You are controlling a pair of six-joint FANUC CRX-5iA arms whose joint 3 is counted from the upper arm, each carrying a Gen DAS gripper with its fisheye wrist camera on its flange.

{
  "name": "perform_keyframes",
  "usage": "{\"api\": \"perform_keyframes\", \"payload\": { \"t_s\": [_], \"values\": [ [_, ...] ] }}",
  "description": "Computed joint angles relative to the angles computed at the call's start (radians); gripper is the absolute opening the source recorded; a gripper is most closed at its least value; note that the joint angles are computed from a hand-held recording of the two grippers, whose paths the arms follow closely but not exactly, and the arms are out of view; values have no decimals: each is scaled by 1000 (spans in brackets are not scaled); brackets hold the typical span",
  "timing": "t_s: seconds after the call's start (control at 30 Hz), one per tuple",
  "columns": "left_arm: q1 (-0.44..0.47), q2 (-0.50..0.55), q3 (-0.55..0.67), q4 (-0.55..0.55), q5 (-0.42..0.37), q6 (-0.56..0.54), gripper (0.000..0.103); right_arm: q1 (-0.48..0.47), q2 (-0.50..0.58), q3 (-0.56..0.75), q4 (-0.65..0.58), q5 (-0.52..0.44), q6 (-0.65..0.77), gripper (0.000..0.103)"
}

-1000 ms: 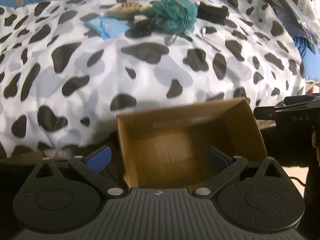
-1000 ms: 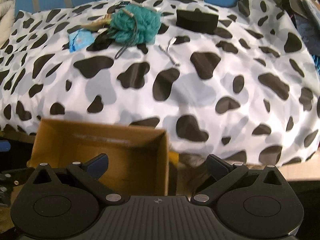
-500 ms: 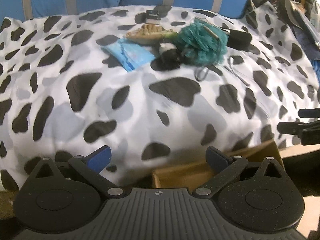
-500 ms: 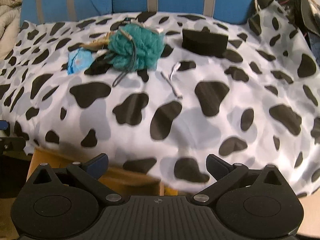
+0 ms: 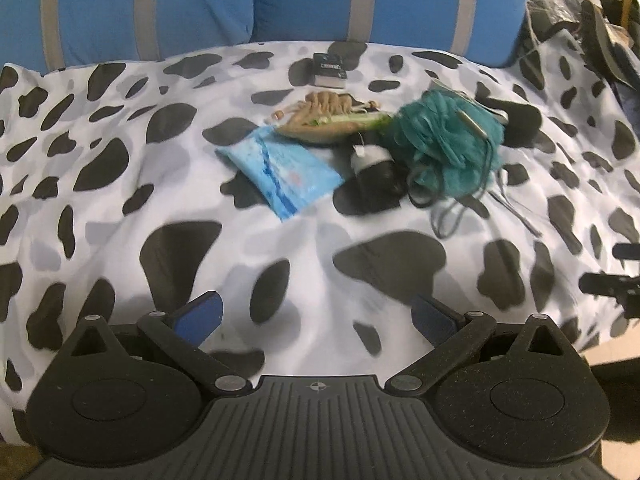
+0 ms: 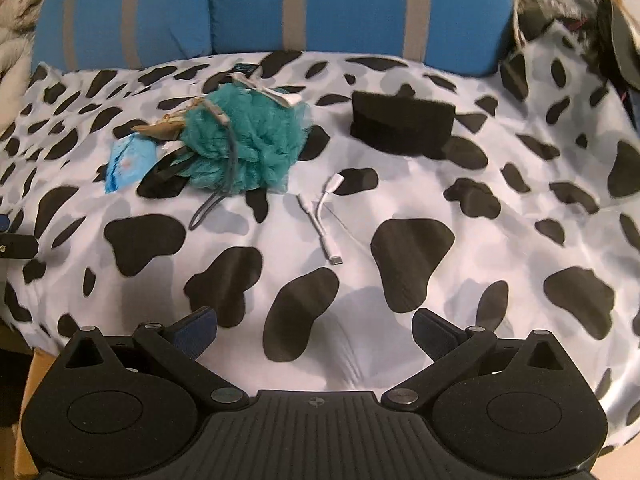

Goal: Organize soft objects
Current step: 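Move both tools over the bed toward the scattered items, then lower the right tool onto the white earphone adapter and close it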

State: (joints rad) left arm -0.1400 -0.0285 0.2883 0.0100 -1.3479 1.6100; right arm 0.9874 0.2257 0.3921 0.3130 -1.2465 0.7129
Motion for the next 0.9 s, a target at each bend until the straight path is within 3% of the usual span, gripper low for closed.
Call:
{"api": "perform_keyframes", "payload": {
  "t_s": [0.3, 0.63, 0.83, 0.9],
  "values": [
    [22, 21, 9, 32, 15, -7, 103, -115, 78, 133, -228, -15, 123, 103],
    [36, 18, -4, 87, 19, -43, 103, -152, 150, 193, -252, 37, 278, 102],
    [47, 12, -13, 106, 19, -43, 103, -173, 191, 224, -269, 47, 371, 76],
    [52, 12, -16, 116, 18, -45, 103, -177, 212, 248, -270, 29, 388, 63]
  ]
}}
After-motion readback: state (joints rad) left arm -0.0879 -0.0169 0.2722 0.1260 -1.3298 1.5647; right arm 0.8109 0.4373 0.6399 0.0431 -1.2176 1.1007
